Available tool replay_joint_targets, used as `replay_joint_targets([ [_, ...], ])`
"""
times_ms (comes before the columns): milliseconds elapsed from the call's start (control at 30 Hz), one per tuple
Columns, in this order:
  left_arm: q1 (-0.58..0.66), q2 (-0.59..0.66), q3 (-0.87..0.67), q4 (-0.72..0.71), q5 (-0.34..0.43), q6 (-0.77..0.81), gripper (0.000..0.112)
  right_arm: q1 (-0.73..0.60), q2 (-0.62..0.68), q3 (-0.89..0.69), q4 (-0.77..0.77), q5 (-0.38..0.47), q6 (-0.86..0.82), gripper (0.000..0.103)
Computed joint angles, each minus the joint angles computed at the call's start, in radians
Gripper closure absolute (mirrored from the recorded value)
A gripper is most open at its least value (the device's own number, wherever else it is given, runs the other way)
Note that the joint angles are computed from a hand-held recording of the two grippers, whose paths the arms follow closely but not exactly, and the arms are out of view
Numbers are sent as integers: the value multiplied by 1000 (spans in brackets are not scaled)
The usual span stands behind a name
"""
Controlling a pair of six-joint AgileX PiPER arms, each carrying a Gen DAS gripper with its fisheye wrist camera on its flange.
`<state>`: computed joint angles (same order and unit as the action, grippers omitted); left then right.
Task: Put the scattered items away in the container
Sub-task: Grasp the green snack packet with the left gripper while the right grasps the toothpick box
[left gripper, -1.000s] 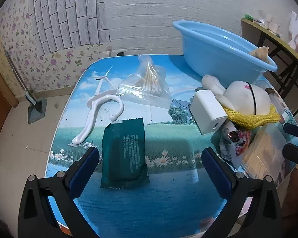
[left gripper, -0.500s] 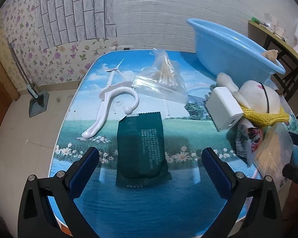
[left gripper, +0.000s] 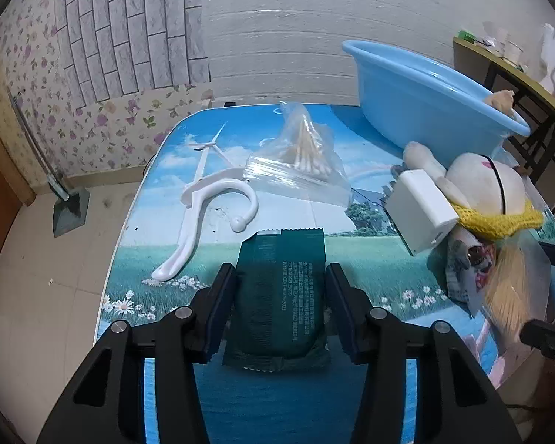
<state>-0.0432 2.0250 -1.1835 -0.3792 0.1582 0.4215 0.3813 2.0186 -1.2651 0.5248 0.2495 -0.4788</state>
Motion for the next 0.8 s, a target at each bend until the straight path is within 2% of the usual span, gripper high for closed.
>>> replay_joint_targets([
  [133,4,-23,36,-178,1,180,64,1,24,-28,-100,14,111,3],
  [267,1,-44,62,-229,4,237,64,-22,36,-33,37,30,-2,8],
  [333,-3,-56,77,-247,4,254,64,-23,35,-33,25,32,7,9],
  [633,-40,-81,119,-236,-4,239,62,-55,2,7,100,38,-48,9],
  [800,-60,-83,140,-148,-49,155,48,-68,-22,37,147,32,-90,9],
])
